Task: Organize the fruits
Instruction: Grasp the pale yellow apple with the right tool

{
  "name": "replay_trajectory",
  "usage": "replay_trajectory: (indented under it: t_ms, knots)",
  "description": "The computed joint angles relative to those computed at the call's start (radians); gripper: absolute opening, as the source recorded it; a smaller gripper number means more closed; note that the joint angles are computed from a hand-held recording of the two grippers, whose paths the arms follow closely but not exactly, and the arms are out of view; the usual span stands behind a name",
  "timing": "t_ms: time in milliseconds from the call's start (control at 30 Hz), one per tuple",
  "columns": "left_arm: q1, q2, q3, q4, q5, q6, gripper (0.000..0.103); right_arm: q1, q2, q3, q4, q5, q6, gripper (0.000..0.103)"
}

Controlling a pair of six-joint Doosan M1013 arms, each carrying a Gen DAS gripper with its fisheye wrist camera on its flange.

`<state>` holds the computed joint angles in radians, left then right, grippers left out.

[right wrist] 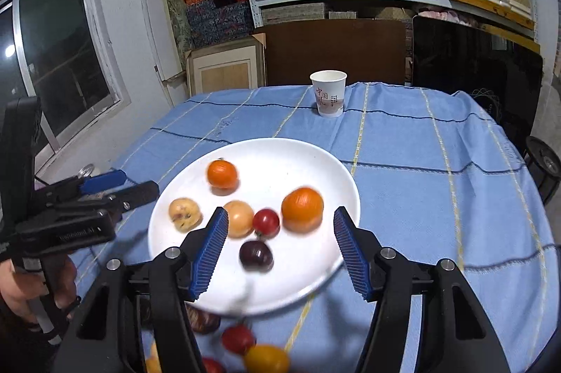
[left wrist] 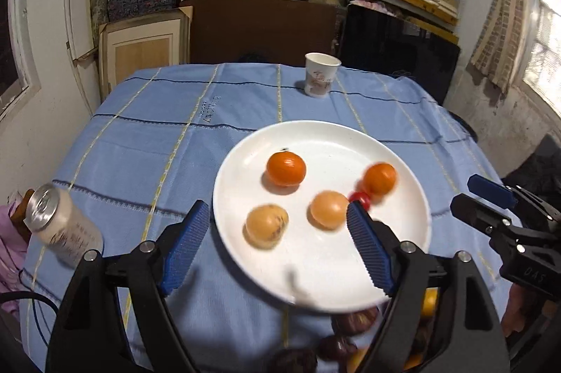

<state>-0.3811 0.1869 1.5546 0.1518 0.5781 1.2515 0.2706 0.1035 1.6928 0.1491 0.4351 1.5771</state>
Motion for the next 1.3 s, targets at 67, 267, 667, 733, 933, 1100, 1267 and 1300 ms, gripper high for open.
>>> replay_trajectory:
  t_ms: [67, 267, 667, 733, 933, 1100, 1267, 1300]
  knots:
    - [-0.005, -0.051, 0.052, -0.017, -0.022, 0.028, 0.084, 0.02, -0.047, 0.042, -0.066, 0.002, 0.049, 0.063]
    - [-0.039, -0.193, 0.227, 0.009, -0.059, 0.063, 0.092, 0.089, -0.187, 0.216, 0.058, 0.022, -0.115, 0.063]
    - [-0.041, -0.225, 0.336, -0.003, 0.013, -0.012, 0.092, 0.218, -0.183, 0.301, -0.206, 0.026, 0.152, 0.062]
    - [-0.05, -0.23, 0.343, 0.023, 0.014, -0.025, 0.092, 0.226, -0.18, 0.3, -0.219, 0.026, 0.159, 0.06]
    - [-0.076, -0.231, 0.341, 0.071, 0.029, -0.046, 0.092, 0.225, -0.18, 0.305, -0.198, 0.02, 0.142, 0.042]
    - [-0.103, -0.222, 0.331, 0.112, 0.041, -0.057, 0.092, 0.23, -0.201, 0.328, -0.256, -0.018, 0.196, 0.042]
    - [-0.127, -0.211, 0.319, 0.074, 0.049, 0.001, 0.092, 0.182, -0.25, 0.373, -0.273, -0.065, 0.213, 0.042]
    - [-0.135, -0.207, 0.316, 0.067, 0.051, 0.013, 0.092, 0.161, -0.258, 0.381, -0.273, -0.063, 0.233, 0.042]
